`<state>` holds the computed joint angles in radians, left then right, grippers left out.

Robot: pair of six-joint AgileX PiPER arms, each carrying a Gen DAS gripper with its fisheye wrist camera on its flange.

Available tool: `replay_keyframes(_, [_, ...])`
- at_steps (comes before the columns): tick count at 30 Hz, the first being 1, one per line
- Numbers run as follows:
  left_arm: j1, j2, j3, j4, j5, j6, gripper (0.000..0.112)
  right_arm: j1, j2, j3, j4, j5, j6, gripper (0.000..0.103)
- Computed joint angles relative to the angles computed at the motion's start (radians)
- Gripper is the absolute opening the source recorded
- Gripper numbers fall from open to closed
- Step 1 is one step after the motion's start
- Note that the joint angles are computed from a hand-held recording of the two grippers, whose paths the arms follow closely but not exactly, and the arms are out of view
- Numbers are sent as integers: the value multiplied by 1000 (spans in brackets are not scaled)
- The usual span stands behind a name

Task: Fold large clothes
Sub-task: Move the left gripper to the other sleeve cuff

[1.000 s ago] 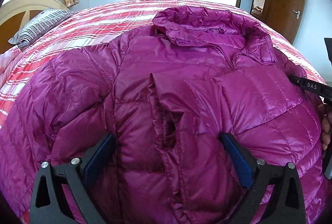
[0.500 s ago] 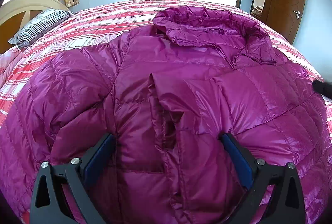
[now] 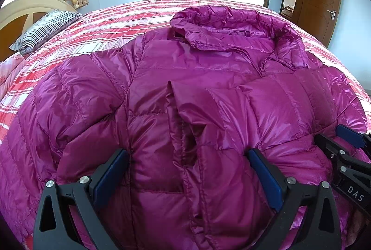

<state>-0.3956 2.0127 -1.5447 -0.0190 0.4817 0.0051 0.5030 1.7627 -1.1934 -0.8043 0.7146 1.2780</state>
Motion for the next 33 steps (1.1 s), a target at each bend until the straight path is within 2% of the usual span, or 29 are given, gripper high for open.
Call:
replay_keyframes(12, [-5,7,-20,10,24,-8,102,31,24,-14,-51,46,40,65])
replay_keyframes(16, [21,-7,-30,-81,63,80,102,37,27,-13,-63,54,49,66])
replay_keyframes(19, [58,-96,43,-158,53,182,102,40,29,-13,-70,60,54,66])
replay_keyframes(21, [120,-186,124,-285,38,320,102,41,30,-13,-74,60,59,66])
replay_keyframes(25, [272,-339,269,-411,16,532,102,38,28,-10,-75,52,62,66])
replay_keyframes(27, [385,-402,341,-491,6,665,102,39,27,-8,-78,51,66,66])
replay_keyframes(30, [557,-450,416,-562,-8,794,102,40,26,-6,-80,51,71,66])
replay_keyframes(33, [734,-450,443,-663,13,913,102,41,24,-4,-82,50,73,66])
